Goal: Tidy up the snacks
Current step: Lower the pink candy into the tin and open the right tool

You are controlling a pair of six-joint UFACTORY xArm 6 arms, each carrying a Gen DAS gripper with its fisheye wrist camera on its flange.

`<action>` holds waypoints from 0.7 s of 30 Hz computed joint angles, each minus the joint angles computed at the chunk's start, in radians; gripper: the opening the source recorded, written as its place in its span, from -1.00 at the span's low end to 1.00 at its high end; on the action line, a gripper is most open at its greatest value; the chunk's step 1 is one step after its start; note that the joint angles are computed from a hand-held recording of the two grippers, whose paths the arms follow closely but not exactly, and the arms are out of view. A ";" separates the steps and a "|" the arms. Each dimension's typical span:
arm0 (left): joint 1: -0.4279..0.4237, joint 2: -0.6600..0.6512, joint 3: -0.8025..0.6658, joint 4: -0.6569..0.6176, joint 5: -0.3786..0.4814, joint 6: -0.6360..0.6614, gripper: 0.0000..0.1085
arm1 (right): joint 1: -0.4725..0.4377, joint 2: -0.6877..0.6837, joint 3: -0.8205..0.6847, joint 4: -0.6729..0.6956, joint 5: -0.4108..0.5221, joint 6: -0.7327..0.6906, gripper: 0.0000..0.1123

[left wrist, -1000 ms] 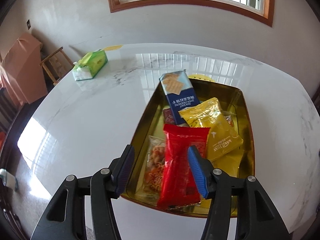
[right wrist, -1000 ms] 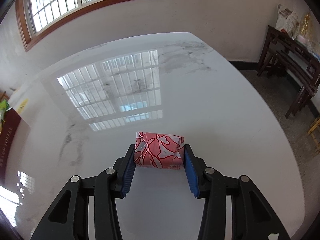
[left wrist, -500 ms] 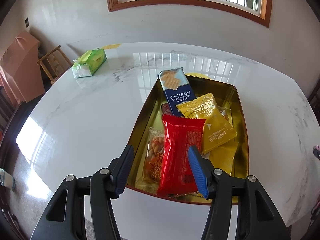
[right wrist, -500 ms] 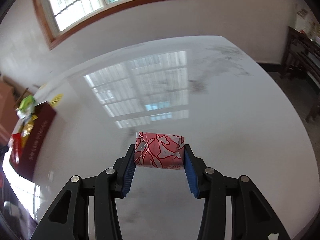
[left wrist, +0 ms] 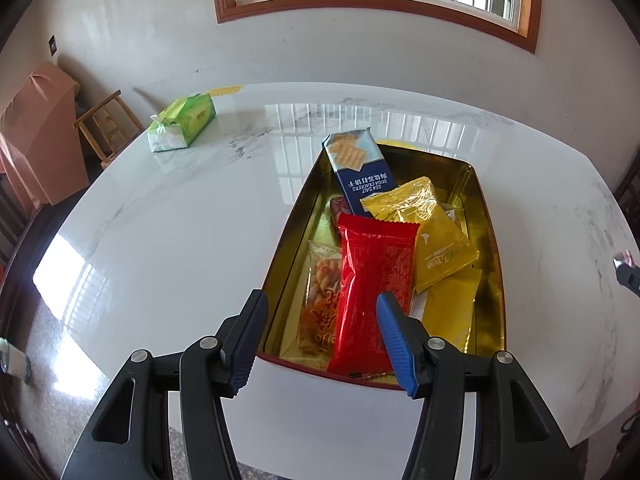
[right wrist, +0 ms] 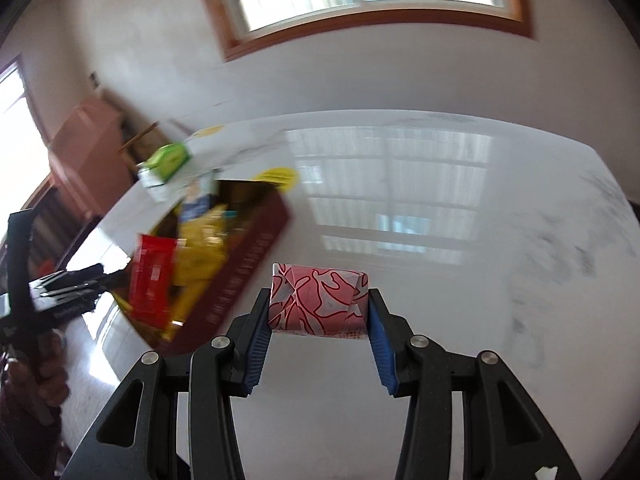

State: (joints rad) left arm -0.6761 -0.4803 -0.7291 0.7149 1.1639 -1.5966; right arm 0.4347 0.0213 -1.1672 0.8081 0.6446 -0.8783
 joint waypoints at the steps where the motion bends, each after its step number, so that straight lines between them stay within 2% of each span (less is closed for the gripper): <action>1: -0.001 -0.003 0.004 -0.001 -0.001 0.000 0.06 | 0.016 0.008 -0.014 -0.002 0.007 0.003 -0.24; 12: -0.015 -0.066 0.054 0.002 0.028 -0.006 0.07 | 0.182 0.116 -0.140 -0.030 0.036 0.041 -0.24; 21: -0.005 -0.086 0.080 0.003 0.036 0.010 0.07 | 0.233 0.184 -0.191 -0.087 0.017 0.109 -0.24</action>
